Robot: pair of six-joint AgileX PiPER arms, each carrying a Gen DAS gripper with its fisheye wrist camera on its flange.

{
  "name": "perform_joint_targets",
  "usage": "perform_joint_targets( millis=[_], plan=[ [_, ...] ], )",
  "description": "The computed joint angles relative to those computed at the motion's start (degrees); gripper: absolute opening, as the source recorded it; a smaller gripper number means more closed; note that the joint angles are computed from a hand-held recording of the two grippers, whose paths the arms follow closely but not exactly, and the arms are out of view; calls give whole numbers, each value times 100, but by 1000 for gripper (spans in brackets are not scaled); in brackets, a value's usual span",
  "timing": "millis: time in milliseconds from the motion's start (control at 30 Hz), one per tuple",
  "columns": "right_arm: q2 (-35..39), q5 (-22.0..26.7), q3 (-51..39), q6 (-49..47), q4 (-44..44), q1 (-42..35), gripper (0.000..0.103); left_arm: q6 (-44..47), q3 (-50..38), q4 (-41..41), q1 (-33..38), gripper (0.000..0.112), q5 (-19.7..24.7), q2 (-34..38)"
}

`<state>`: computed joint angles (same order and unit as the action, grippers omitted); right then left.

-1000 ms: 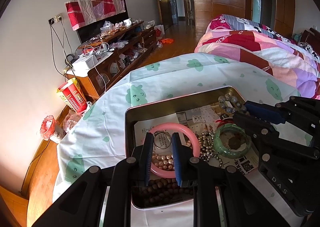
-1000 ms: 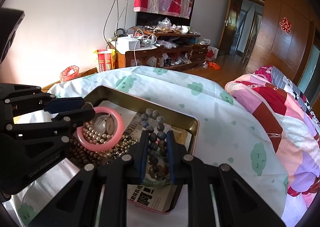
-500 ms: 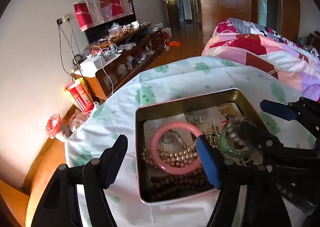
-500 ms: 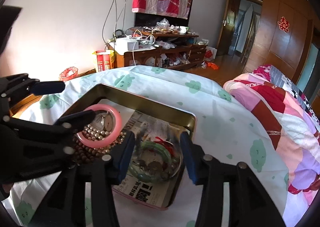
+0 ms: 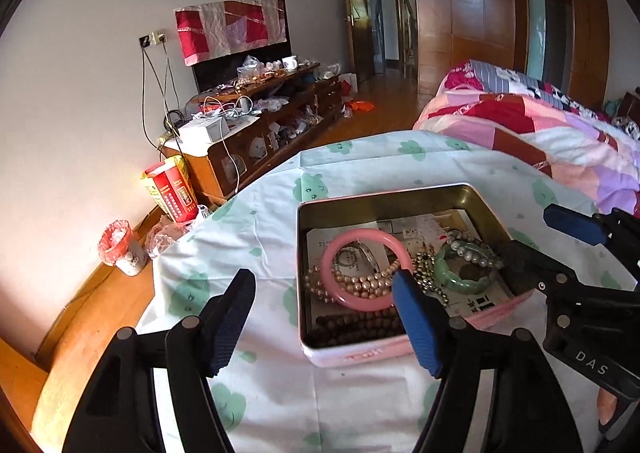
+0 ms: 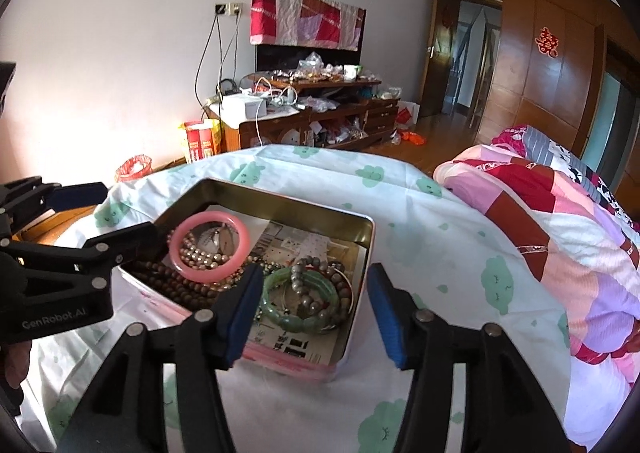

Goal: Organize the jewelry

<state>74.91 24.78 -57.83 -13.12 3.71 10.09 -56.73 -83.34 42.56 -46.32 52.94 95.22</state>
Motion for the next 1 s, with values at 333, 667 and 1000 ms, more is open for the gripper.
perform_joint_targets(
  millis=[333,667,1000],
  plan=[
    [-216,-11,133,-32,141,10,58,-378,335,191,-157,71,142,-297],
    [-321,21,134,136,-15,94,61,-457,460,238,-185,71,180,-386],
    [-366,54,130,157,-34,99,62,-509,458,264,-237,71,208,-377]
  ],
)
